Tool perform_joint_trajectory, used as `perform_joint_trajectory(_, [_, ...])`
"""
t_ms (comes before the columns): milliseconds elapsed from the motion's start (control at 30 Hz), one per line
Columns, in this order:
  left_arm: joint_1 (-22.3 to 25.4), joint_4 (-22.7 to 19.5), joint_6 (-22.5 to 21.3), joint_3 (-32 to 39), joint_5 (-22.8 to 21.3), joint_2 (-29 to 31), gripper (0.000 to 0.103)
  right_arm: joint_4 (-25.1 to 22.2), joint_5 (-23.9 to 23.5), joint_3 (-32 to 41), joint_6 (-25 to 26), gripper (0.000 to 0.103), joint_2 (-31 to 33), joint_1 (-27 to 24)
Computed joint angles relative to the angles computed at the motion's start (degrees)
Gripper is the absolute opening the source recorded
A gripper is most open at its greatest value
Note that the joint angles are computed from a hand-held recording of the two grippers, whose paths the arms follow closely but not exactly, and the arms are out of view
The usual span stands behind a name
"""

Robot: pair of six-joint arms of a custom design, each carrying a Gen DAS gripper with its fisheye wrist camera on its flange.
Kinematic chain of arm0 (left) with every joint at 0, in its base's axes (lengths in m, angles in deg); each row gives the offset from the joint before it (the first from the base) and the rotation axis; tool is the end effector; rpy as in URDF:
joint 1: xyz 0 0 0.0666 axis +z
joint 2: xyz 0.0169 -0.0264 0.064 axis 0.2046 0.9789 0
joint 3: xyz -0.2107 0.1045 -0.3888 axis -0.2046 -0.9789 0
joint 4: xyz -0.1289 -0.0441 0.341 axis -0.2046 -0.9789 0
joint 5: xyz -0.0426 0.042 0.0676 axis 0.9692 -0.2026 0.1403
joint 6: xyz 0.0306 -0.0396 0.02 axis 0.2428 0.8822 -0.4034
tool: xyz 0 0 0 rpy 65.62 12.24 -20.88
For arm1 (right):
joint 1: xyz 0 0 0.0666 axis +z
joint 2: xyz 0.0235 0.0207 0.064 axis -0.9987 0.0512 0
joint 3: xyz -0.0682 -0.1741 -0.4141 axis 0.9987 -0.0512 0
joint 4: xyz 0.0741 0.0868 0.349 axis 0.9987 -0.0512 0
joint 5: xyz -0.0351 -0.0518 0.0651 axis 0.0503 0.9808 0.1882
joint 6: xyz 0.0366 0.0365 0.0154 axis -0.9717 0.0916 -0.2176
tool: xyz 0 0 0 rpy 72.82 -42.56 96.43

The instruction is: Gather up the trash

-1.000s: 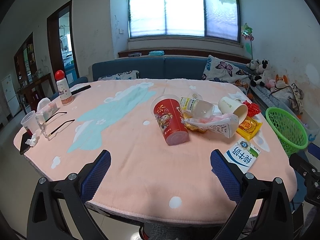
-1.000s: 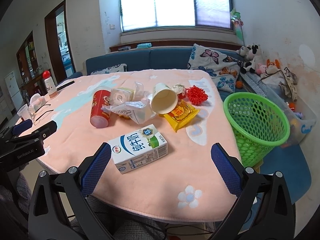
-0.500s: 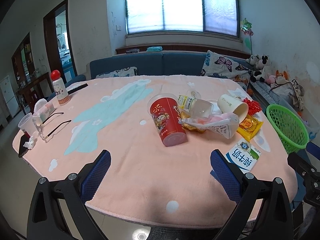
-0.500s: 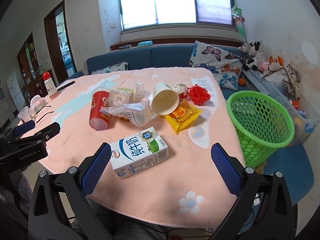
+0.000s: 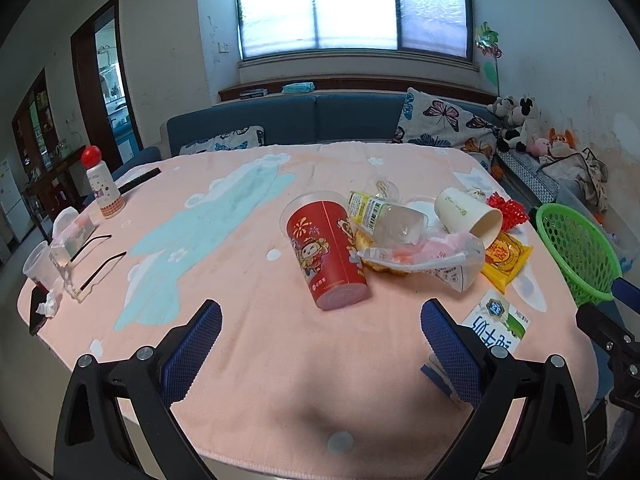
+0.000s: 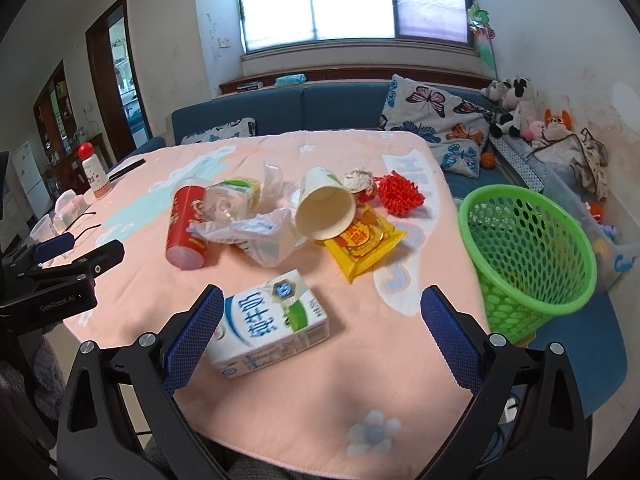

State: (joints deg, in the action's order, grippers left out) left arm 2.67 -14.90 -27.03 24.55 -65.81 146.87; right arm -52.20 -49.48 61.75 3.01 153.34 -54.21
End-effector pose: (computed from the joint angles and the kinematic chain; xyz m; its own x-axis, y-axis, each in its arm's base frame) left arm 0.4301 -0.0696 0.4280 -0.6077 0.1827 -0.7729 0.2124 0.9751 0.0634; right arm 0.3603 0.2126 0.4081 -0.5933 0.1396 -0.7928 0.1153 0.9894 0.0879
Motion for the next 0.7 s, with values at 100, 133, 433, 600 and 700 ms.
perform_joint_trajectory(100, [-0.1,-1.0,0.0,1.8,0.6,1.6,0.097,-0.4,-1.2,0.8,1.3,0.095,0.6,-1.5])
perform_joint_trajectory(133, [-0.1,-1.0,0.0,2.1,0.7,1.9,0.097,-0.6,-1.8,1.3,2.0,0.093,0.9,-2.0])
perform_joint_trajectory(433, [0.7,-7.3,-5.1,8.8,2.7,6.6,0.097,-5.2,-7.0,4.8,5.5,0.085,3.4,-4.7])
perform_joint_trajectory(600, [1.6,-6.9,-3.5,9.5,4.0,7.7,0.097,-3.6,-10.2,5.4,7.5,0.080,5.2,-5.1])
perform_joint_trajectory(700, [2.3,-7.8,-0.3,9.9,4.7,8.4,0.096,-1.7,-10.8,5.4,9.1,0.078,6.3,-4.6])
